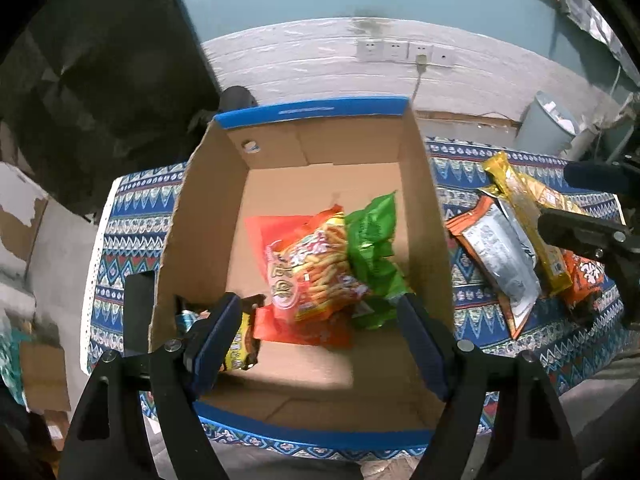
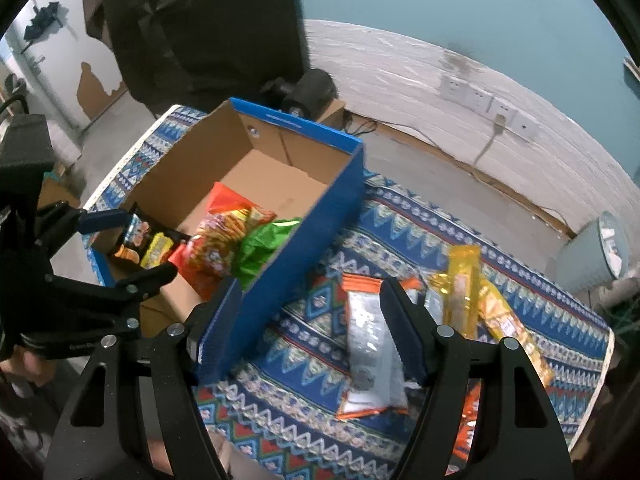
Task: Organize snacks
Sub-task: 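Carry both bags over the cardboard box and release them inside, then lower the left gripper onto the silver-white bag while the right gripper lowers onto the orange bag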
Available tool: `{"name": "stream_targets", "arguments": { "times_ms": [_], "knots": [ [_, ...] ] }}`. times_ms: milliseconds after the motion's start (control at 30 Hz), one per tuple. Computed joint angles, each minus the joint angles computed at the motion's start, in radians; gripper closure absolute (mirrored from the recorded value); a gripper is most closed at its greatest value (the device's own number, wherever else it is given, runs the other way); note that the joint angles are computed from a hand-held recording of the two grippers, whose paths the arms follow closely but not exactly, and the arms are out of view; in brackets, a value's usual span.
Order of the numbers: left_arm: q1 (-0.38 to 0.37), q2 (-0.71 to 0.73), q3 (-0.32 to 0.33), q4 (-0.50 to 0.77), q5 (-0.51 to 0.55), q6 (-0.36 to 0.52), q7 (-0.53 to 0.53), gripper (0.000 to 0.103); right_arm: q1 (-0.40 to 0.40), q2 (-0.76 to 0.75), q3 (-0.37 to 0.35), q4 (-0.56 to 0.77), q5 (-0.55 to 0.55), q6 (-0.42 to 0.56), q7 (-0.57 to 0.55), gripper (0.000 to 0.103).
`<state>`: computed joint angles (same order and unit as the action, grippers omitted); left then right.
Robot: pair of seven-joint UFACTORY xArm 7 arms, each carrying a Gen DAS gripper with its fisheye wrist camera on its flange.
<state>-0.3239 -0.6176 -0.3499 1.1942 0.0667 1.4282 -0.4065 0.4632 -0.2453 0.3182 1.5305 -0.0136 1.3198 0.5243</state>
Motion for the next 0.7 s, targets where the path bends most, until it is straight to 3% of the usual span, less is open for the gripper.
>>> {"name": "stream_targets", "arguments": {
  "times_ms": [367,700],
  "knots": [
    [-0.042,0.1,-0.054,0.087,0.0,0.007,-0.029,0.022,-0.049,-0.15,-0.021,-0.114,0.002,0.039,-0.013,0.024],
    [-0.108,0.202,-0.063,0.153,-0.032,0.012,-0.099,0.022,-0.118,-0.302,-0.053,-0.236,0.038,0.112,-0.034,0.022]
  ]
}}
